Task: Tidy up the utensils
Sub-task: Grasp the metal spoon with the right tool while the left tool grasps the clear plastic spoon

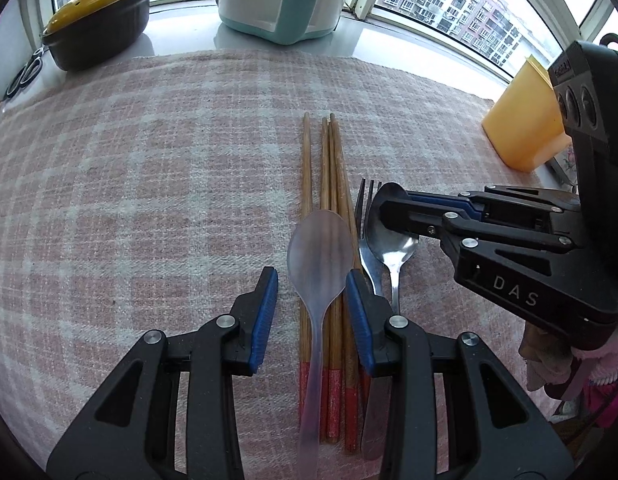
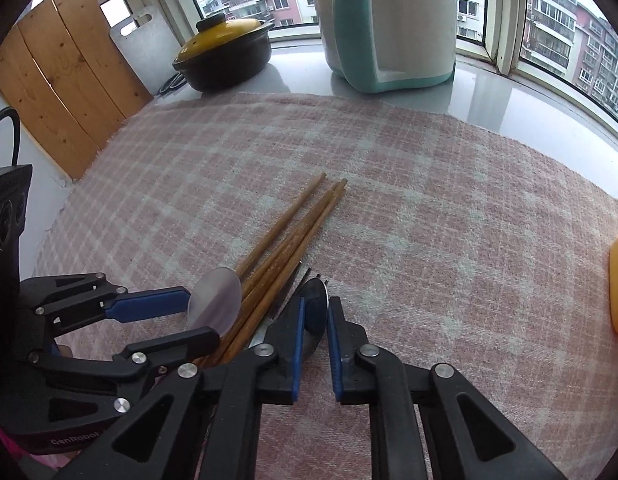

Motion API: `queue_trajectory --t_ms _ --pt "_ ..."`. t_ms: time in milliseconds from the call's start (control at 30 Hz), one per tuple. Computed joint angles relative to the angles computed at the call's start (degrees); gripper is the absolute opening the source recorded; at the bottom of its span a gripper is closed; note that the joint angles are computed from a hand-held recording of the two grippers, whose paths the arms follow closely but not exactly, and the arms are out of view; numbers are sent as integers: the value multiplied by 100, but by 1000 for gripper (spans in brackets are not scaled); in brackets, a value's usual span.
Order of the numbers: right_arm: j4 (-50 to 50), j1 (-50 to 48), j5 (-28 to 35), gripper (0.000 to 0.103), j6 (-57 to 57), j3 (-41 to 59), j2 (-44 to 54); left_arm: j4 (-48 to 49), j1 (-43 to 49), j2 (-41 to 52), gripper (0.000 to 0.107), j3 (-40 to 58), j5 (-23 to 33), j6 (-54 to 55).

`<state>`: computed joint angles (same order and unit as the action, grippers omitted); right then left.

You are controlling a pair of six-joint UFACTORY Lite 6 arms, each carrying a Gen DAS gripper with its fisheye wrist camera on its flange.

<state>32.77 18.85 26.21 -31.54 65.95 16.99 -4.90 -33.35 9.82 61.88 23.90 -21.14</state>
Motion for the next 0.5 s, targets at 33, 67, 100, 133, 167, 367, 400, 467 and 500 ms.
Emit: queue_trajectory --t_ms 33,67,100,133,167,367,400,467,500 --pt "62 -19 37 7 -36 14 7 98 -29 13 32 9 -15 -96" --pt "104 -33 69 7 -53 29 16 149 -49 11 29 3 -31 -145" --pt "187 -56 116 7 -111 48 35 173 -58 24 29 15 -37 -163" --pt "275 -74 159 7 -181 62 52 248 -78 36 29 30 -37 -218" --pt "410 -106 245 7 -310 96 84 350 -103 64 29 60 -34 -296" --pt "512 -135 338 7 -385 209 184 402 -72 222 29 202 -35 -254" --pt "544 -146 356 7 -411 217 192 433 -83 241 29 226 -21 -268" --pt "547 -157 393 7 -430 243 212 570 -112 248 29 233 -25 -354" --pt "541 -162 402 7 -436 250 219 647 -132 262 29 253 -13 -413"
